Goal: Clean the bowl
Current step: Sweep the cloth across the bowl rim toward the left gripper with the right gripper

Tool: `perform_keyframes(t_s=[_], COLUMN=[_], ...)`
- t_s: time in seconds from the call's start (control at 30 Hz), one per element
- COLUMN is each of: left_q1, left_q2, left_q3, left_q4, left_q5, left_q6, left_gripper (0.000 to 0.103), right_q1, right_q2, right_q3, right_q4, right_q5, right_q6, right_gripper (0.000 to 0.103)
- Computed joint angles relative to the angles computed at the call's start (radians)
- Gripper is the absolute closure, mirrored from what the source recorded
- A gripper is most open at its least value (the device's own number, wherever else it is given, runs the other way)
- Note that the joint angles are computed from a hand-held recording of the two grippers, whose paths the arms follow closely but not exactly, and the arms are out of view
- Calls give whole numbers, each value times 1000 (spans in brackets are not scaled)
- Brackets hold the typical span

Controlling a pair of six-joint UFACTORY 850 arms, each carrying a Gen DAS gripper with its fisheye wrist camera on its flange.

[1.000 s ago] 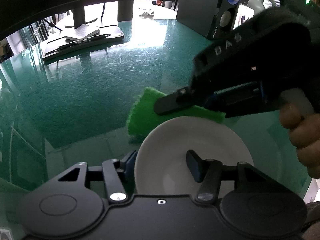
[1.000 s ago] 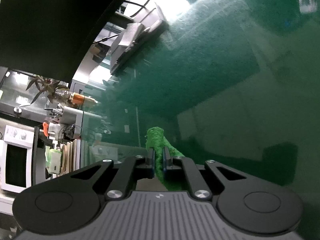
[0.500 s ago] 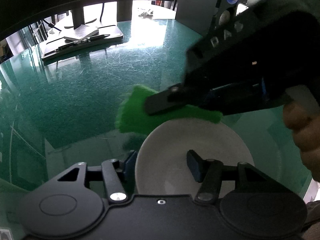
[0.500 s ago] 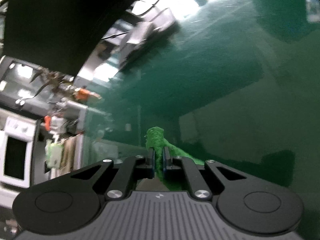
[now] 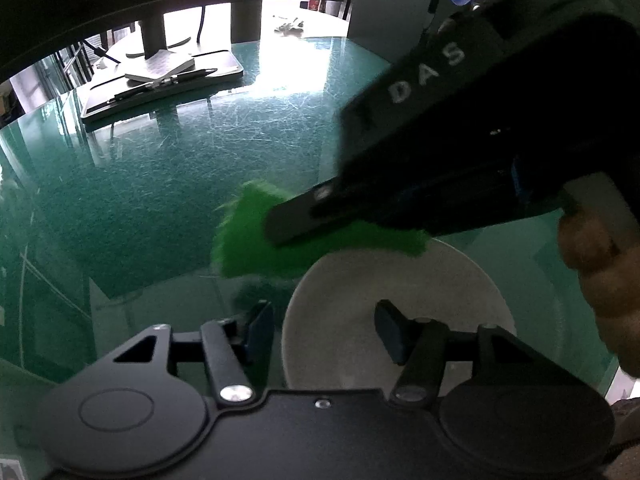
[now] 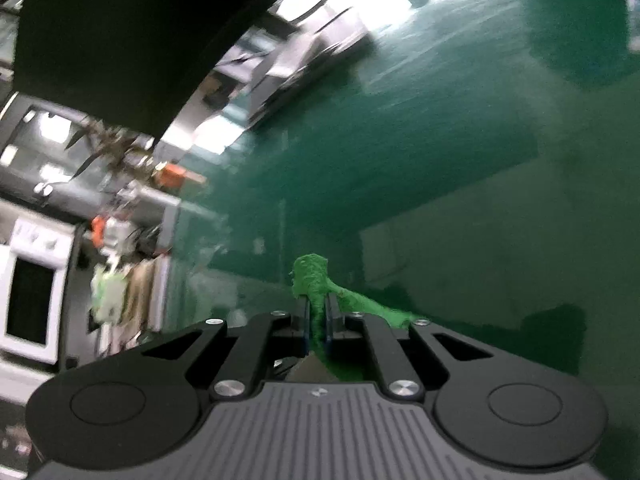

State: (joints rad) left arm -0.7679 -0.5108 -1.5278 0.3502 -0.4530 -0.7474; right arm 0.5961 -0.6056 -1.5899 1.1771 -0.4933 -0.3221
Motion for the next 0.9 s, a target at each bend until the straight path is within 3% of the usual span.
perform_keyframes(t_s=[0.1, 0.27, 0.4, 0.6, 0.77, 0.83, 0.9], left_q1=[-1, -1, -2, -12, 10, 17, 24], left_q2=[2, 3, 1, 40, 47, 40, 35], left_q3=[2, 3, -5, 39, 49, 42, 37], left_q4=[1, 3, 5, 82, 4, 4, 10], left_q5=[-1, -1, -25, -65, -35, -24, -14], left_q6=[-1, -6, -14, -102, -28, -20, -21], left_gripper=[46, 46, 46, 46, 45, 40, 27], right_q1=[0, -2, -1, -8, -24, -30, -39], right_q2=[-9, 5, 7, 13, 39, 49, 63], right_q3=[-13, 0, 1, 9, 46, 60, 78], right_q4=[-9, -124, -134, -142, -131, -133, -132], right_q5=[-25, 43, 44, 29, 0, -13, -33], right_q6=[1, 115, 117, 126, 127, 127, 126], right_gripper=[99, 100, 100, 100, 98, 97, 97])
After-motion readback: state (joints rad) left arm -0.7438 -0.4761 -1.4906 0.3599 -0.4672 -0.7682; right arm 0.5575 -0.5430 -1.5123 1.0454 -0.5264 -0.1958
